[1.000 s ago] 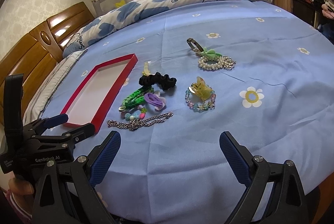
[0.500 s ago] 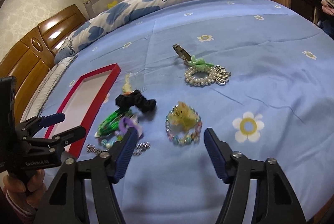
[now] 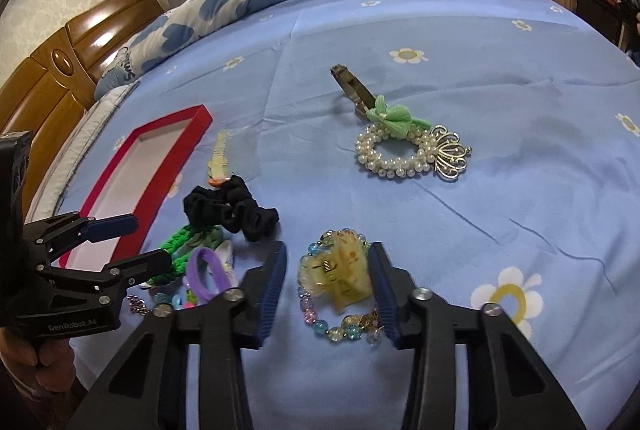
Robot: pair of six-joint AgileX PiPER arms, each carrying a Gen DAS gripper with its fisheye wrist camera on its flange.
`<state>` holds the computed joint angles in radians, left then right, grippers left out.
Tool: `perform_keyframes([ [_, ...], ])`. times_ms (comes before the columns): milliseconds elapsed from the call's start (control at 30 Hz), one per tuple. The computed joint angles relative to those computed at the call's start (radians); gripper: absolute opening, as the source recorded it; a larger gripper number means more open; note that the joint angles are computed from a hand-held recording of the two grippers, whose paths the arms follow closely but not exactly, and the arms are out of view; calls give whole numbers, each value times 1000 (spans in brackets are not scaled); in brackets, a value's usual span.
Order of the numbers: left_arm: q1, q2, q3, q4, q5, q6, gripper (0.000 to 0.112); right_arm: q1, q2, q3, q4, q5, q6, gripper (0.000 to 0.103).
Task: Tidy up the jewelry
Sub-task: 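Grasp the green braided bracelet with the left tool while the right tool grasps the yellow claw clip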
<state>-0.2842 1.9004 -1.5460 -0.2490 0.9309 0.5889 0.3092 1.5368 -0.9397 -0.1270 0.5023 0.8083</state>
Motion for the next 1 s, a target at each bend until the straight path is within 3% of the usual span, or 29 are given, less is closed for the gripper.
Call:
perform_keyframes([
  [100,0,22,-21,-22,22,12,42,-11,-3,13,23,-25,-26,29],
  [167,12,31,-37,-61,57,36,17,-9,-12,19,7,-35,-14,26],
  [200,13,26,-32,-65,55,40,16,-9,-16,22,9,-37,-13,23],
  [233,14,15,-21,-67,46,47,11,-9,-23,28,10,-41,-9,5],
  [333,26,-22,13,-91,32,71,9,-10,-39,39,10,-47,5,4],
  [700,164,-122,18,-268,123,147,9,43,-113,43,-87,-33,150,4],
  [1000,273,-155,18,-320,158,162,9,101,-113,-32,-60,-64,168,4],
])
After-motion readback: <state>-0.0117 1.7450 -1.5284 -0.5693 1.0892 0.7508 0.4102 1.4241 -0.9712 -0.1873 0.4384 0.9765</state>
